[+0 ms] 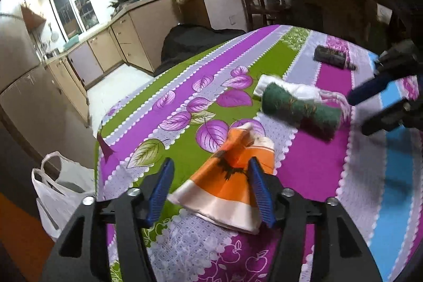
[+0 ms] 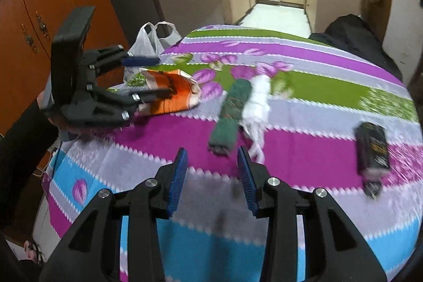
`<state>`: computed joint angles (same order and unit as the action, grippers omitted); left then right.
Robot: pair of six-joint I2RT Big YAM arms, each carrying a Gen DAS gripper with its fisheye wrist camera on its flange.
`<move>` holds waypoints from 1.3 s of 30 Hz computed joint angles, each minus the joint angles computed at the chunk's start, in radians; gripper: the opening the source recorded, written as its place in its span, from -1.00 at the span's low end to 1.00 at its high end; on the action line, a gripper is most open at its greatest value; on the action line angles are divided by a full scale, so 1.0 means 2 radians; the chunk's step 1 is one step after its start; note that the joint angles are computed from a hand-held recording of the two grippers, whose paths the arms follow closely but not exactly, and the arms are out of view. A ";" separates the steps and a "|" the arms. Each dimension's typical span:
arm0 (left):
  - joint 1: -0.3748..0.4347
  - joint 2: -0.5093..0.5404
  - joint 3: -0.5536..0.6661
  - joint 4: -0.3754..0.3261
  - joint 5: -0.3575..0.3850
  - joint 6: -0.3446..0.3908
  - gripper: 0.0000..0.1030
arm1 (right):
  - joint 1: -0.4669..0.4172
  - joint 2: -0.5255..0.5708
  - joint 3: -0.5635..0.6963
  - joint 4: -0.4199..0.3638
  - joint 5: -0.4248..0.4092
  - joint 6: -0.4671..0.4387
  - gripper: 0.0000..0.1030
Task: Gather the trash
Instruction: 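Grasp the orange-white tube with the left tool while the right tool grasps the green scrubber, then carry the orange tube and green scrubber over the trash bag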
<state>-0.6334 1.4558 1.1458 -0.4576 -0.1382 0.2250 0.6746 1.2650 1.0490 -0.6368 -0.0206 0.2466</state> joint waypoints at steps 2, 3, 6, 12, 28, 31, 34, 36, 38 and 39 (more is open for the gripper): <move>-0.002 -0.003 -0.008 0.005 0.001 -0.008 -0.53 | 0.000 0.010 0.006 0.006 0.006 0.001 -0.27; -0.002 -0.005 -0.012 0.010 0.003 -0.011 -0.63 | 0.000 0.017 0.010 0.009 0.005 0.003 -0.27; -0.005 -0.012 -0.020 0.012 -0.003 -0.030 -0.79 | -0.001 0.039 0.023 0.007 0.014 0.006 -0.27; -0.015 -0.015 -0.023 0.005 -0.009 -0.046 -0.78 | -0.006 0.065 0.033 0.013 0.021 0.012 -0.26; -0.096 -0.059 -0.025 -0.098 -0.185 -0.212 -0.79 | 0.042 -0.024 -0.036 0.010 0.039 0.036 -0.72; -0.124 -0.073 -0.019 -0.152 -0.241 -0.278 -0.79 | 0.066 -0.052 -0.054 -0.001 0.048 0.051 -0.72; -0.162 -0.080 -0.008 -0.197 -0.298 -0.325 -0.79 | 0.091 -0.081 -0.068 -0.013 0.062 0.067 -0.72; -0.189 -0.079 0.004 -0.222 -0.322 -0.350 -0.79 | 0.103 -0.103 -0.075 -0.023 0.073 0.077 -0.72; -0.207 -0.077 0.016 -0.237 -0.335 -0.360 -0.79 | 0.113 -0.126 -0.077 -0.037 0.091 0.082 -0.72; -0.218 -0.074 0.025 -0.243 -0.342 -0.366 -0.79 | 0.117 -0.139 -0.078 -0.045 0.100 0.085 -0.72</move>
<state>-1.0693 1.3083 1.1954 -0.9446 -0.8221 -0.5064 0.9077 0.9863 0.8940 -0.7276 0.1792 0.4166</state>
